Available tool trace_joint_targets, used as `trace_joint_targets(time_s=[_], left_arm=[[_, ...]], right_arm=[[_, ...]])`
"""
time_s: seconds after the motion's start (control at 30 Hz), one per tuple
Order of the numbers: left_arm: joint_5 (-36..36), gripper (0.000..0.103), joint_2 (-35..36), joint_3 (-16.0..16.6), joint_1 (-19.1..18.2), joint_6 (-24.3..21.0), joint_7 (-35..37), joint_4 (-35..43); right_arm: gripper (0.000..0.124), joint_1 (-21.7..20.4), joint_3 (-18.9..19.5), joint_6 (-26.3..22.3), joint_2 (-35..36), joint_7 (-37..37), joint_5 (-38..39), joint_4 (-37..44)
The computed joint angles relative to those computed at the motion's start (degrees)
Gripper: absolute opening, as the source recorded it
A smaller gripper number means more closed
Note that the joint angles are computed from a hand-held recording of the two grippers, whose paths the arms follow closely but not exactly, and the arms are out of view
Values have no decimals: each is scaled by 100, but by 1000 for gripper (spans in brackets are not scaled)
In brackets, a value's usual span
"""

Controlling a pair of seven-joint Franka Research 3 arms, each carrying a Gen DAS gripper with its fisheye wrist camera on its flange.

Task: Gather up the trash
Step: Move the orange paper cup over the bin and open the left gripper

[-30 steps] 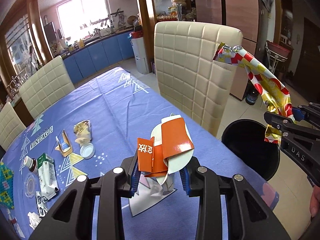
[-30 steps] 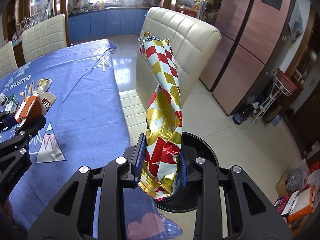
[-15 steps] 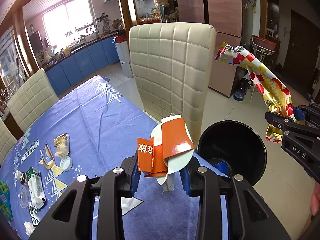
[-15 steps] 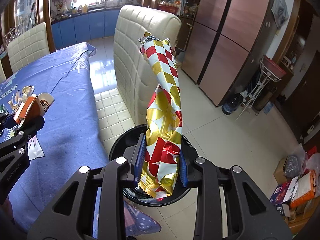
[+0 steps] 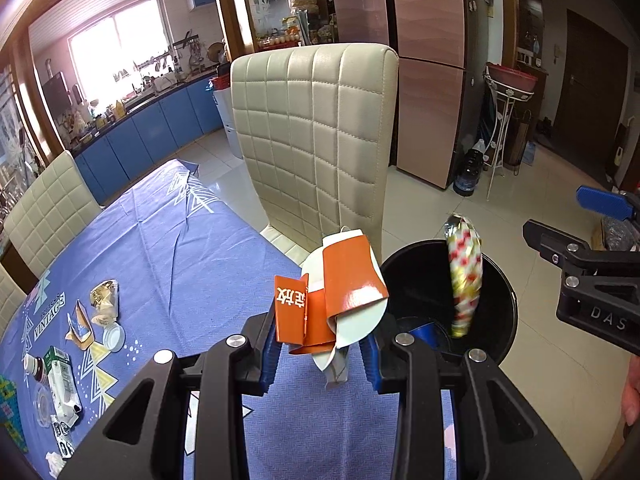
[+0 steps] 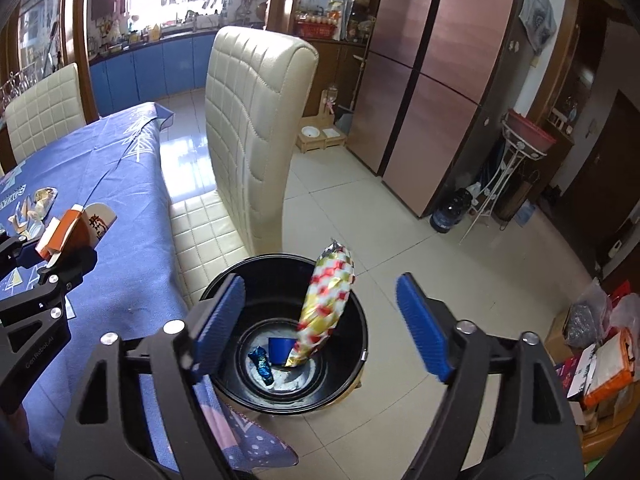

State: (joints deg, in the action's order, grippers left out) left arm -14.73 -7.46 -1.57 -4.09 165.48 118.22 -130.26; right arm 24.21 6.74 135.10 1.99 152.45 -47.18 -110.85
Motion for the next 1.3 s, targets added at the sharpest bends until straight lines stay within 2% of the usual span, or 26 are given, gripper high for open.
trace_joint_targets(time_s=[0.43, 0.8, 1.3], left_arm=[[-298, 33, 94, -84, -153, -112, 344, 156], [-850, 33, 265, -249, -353, -204, 1033, 463], [-946, 34, 534, -593, -339, -288, 1163, 824]], right_arm=[[81, -136, 16, -204, -250, 232, -91, -260], [81, -386, 69, -248, -474, 483, -59, -551], [81, -557, 126, -293, -604, 772, -131, -708]])
